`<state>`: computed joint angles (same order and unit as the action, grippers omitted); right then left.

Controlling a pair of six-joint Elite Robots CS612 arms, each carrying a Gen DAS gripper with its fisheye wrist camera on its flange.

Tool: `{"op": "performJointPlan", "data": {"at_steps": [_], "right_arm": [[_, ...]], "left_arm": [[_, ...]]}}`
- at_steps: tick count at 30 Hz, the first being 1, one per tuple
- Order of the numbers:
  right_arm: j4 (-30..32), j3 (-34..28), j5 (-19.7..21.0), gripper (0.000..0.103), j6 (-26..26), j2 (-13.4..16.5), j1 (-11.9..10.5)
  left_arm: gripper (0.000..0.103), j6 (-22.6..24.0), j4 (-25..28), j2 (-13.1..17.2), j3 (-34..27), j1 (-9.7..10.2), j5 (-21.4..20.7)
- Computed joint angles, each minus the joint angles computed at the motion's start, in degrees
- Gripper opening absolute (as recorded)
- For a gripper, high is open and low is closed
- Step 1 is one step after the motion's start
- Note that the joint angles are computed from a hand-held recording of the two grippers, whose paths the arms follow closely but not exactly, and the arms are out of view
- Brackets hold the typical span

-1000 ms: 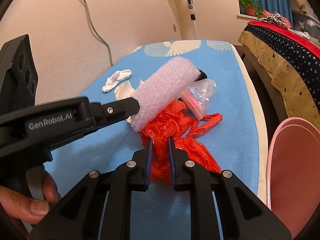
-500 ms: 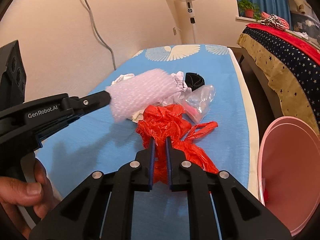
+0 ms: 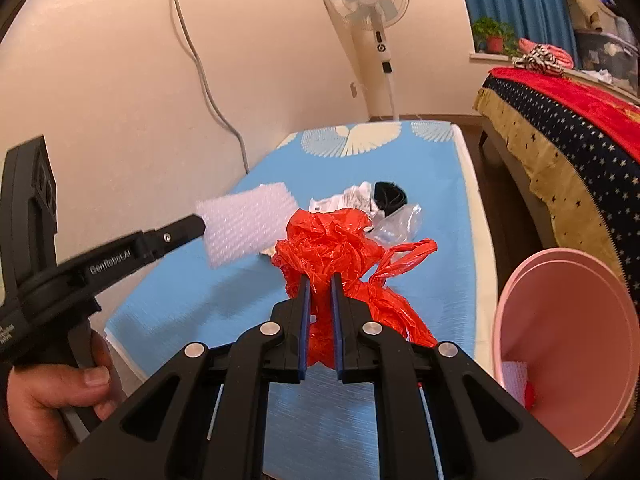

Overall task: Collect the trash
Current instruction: 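Grasp the red plastic bag with the right tool while the left tool reaches the bubble wrap, then carry the red plastic bag with the right tool toward the pink bin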

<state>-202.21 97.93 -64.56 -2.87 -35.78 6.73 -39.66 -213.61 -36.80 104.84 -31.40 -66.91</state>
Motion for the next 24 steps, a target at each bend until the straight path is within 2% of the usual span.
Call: {"op": "performJointPlan", "data": {"at_steps": [10, 24], "right_arm": [[-3.7, 1.8, -1.8, 0.010, 1.6, -1.2, -0.7], [-9.0, 2.6, -5.1, 0.010, 6.7, -1.8, -1.8]], "left_arm": [[0.001, 2.4, 0.1, -0.3, 0.4, -1.12, 1.6], [0.001, 4.9, 0.2, -0.1, -0.5, -1.78, 2.2]]}}
